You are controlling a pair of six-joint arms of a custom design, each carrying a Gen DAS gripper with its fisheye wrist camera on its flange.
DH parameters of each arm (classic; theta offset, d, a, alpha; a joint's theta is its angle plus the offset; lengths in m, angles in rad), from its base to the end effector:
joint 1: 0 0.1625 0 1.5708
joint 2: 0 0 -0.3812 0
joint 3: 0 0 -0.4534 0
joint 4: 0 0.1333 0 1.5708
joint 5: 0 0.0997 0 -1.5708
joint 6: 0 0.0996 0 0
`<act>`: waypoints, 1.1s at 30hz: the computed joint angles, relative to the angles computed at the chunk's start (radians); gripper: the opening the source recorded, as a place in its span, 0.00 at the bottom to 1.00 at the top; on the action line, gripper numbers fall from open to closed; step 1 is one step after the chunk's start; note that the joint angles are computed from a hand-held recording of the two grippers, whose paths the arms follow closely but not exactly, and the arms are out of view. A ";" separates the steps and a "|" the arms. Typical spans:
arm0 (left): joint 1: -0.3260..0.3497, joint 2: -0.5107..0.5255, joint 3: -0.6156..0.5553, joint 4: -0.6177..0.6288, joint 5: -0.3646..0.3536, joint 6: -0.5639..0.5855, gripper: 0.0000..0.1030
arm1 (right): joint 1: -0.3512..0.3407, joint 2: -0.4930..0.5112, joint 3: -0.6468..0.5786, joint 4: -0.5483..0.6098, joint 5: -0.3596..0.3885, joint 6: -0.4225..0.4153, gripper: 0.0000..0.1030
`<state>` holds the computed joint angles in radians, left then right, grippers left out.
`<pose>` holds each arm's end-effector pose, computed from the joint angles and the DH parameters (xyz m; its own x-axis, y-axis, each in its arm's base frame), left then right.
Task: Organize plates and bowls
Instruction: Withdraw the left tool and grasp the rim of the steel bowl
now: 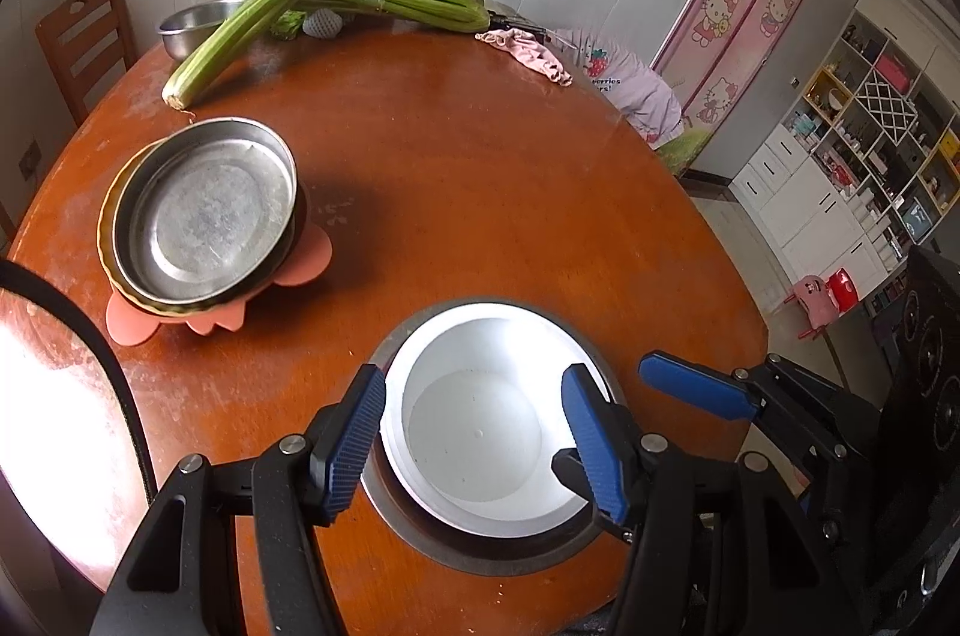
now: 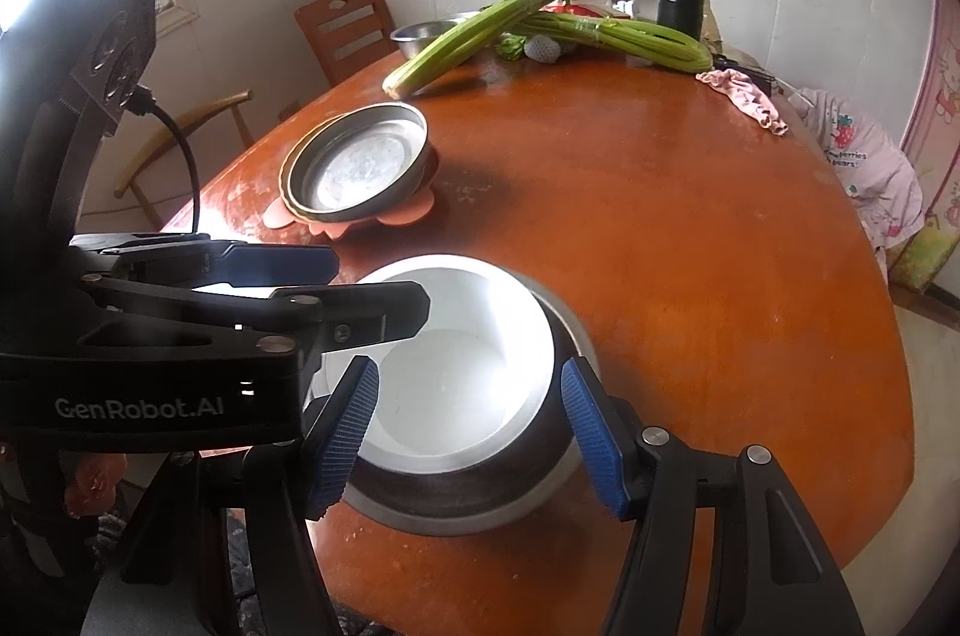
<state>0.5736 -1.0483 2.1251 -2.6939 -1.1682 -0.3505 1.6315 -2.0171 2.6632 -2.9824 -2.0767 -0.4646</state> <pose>-0.3341 -0.4210 0.0067 -0.7713 0.5304 -0.3517 0.6114 0.7711 -0.1779 0.1049 -0.3240 0.2396 -0.7792 -0.0703 0.6228 -0.4394 0.7698 -0.4629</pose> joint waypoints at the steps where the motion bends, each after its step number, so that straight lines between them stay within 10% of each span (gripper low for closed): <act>1: 0.001 -0.001 -0.001 -0.002 0.002 0.002 0.59 | 0.000 0.003 -0.004 -0.001 -0.001 0.001 0.63; 33: 0.107 0.022 -0.029 0.013 -0.037 0.050 0.62 | -0.070 0.044 -0.066 0.015 -0.016 0.091 0.67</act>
